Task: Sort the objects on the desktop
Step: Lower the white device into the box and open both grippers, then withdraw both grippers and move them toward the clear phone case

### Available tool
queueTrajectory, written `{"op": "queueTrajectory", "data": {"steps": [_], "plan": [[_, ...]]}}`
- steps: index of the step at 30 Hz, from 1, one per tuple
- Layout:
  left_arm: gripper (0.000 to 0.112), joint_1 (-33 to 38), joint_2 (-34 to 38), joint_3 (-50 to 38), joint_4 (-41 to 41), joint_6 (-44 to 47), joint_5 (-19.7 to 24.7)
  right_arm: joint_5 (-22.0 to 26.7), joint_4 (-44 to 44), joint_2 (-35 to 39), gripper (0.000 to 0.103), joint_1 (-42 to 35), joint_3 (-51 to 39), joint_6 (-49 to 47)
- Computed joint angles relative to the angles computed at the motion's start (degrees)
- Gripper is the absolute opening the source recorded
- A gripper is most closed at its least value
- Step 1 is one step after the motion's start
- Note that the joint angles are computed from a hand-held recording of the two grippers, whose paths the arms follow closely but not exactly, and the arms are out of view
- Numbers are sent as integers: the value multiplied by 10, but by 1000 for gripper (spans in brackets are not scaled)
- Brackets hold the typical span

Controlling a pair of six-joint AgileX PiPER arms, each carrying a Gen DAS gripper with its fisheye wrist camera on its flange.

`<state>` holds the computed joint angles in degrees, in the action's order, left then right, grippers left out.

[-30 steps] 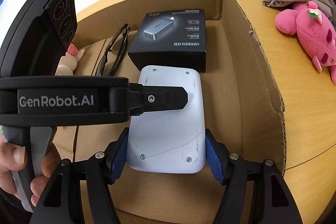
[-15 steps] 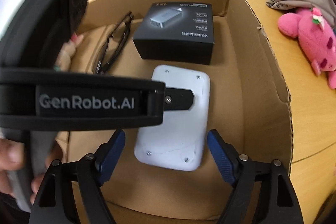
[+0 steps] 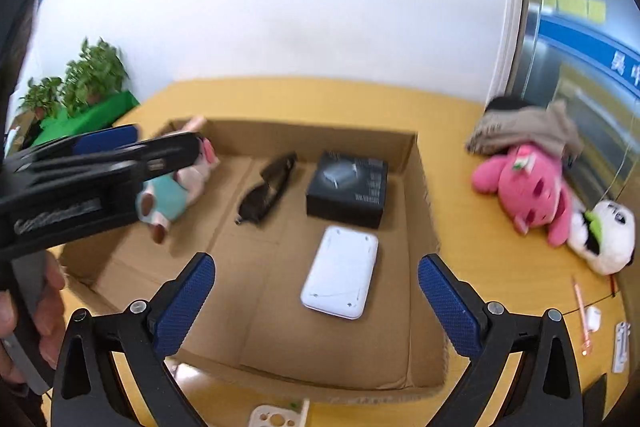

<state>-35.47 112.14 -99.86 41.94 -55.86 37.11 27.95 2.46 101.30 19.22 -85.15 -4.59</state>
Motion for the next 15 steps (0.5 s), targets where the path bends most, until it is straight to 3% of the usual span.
{"op": "queueTrajectory", "data": {"steps": [2,6,12,15], "plan": [[82,-17,-52,70,74,-77,15,-9,-5,-23,103,9,14,9],[82,-49,-120,160,146,-173,51,-39,-41,-84,103,32,79,48],[82,-77,-189,248,146,-215,49,-68,-65,-153,103,45,161,74],[82,-98,-199,259,160,-232,73,-71,-78,-174,102,51,184,81]]}}
